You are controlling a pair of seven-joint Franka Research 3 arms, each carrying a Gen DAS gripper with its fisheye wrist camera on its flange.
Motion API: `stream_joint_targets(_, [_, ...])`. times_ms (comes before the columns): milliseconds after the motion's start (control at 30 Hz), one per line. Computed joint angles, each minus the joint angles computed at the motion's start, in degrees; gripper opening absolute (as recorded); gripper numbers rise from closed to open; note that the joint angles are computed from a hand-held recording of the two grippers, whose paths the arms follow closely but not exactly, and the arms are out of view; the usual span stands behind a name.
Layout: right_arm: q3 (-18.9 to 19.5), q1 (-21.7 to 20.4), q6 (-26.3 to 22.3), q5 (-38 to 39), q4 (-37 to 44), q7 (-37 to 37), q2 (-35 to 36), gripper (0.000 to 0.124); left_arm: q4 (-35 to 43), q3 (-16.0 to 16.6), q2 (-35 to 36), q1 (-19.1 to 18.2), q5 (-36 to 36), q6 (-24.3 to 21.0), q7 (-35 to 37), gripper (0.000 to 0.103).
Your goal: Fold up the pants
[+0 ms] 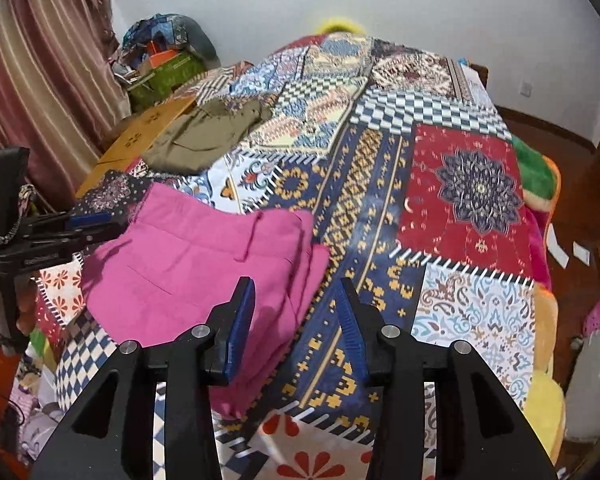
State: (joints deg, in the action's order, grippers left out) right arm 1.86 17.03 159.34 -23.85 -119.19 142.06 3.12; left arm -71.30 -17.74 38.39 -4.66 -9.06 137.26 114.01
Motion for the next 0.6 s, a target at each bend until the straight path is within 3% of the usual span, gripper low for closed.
stream_joint_targets(33, [0.11, 0.0, 0.23, 0.76, 0.31, -0.4, 0.33, 0.045, -1.0, -0.17, -0.79, 0.65, -0.66, 0.73, -0.06, 0.067])
stream_joint_targets(67, [0.17, 0.02, 0.69, 1.7, 0.57, -0.82, 0.73, 0.05, -2.03, -0.45, -1.47, 1.16, -1.33, 1.64, 0.04, 0.07])
stream_joint_targets(233, [0.11, 0.8, 2.18, 6.45, 1.62, -3.99, 2.65, 0.051, -5.6, -0.99, -3.56, 2.28, -2.29, 3.18, 2.46, 0.091])
stream_joint_targets(367, [-0.86, 2.1, 1.3, 6.18, 2.36, -2.76, 3.82, 0.066, -3.39, -0.64, -1.74, 1.63, -2.31, -1.88, 1.9, 0.093])
stream_joint_targets(433, [-0.85, 2.21, 0.61, 7.57, 2.52, -3.91, 4.33, 0.068, -0.67, -0.14, 0.47, 0.98, -2.24, -5.01, 0.2, 0.093])
stream_joint_targets(500, [-1.01, 2.41, 0.78, 8.32, 2.03, -4.49, 4.57, 0.068, 0.36, -0.01, 1.51, 1.09, -2.46, -6.42, -0.36, 0.093])
stream_joint_targets(600, [-2.04, 3.03, 1.83, 6.68, 0.78, -2.54, 4.33, 0.072, -1.58, 0.01, 0.58, 2.45, -3.88, -4.83, -0.75, 0.093])
